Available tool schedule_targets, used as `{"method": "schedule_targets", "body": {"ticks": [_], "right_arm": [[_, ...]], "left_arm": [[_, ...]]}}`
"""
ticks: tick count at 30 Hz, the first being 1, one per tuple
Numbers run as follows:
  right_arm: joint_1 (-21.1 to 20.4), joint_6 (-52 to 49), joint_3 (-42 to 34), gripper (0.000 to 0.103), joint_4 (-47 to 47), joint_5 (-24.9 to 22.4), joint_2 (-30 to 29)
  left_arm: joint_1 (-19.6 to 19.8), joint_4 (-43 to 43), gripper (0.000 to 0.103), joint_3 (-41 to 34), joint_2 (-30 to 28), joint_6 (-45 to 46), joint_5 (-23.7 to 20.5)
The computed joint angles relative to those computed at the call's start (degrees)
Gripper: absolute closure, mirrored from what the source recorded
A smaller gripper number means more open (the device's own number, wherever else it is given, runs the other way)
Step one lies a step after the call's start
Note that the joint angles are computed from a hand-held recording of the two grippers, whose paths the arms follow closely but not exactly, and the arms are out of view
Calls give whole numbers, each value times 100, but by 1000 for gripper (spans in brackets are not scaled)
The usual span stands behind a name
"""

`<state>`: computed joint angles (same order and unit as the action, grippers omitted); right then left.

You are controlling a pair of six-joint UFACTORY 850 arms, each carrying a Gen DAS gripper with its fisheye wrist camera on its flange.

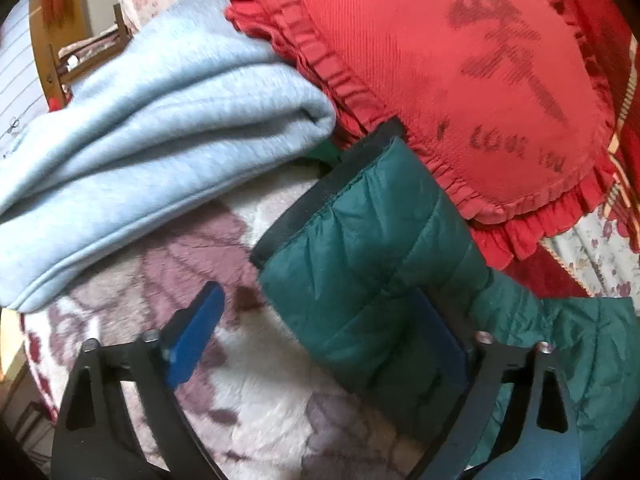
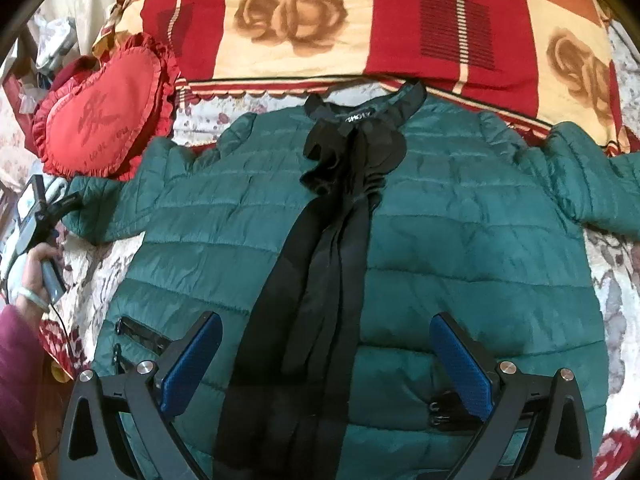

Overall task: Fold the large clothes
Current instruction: 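Move the left gripper to the nearby sleeve cuff and grasp it, then lift the sleeve with the left gripper and fold it across the jacket body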

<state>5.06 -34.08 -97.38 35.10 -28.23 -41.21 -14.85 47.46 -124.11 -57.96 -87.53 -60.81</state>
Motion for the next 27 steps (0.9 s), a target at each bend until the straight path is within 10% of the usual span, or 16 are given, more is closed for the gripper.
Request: {"method": "schedule_targets", "body": {"ticks": [5,9,20,27], "right_arm": [[3,106,-84,0,-82,-130,-72],[-13,179,-99,0,-127,-115,-90],[-118,-383,298,0,500,7,214],[-255,-798,712,0,903,190,580]], "left_arm": [[61,6,41,-215,-179,244,72],[129,-225,88,145,93,260,631],[-406,-57,91,965,1064,41,1675],[-941,-365,91,-499,417,1004,1329]]}}
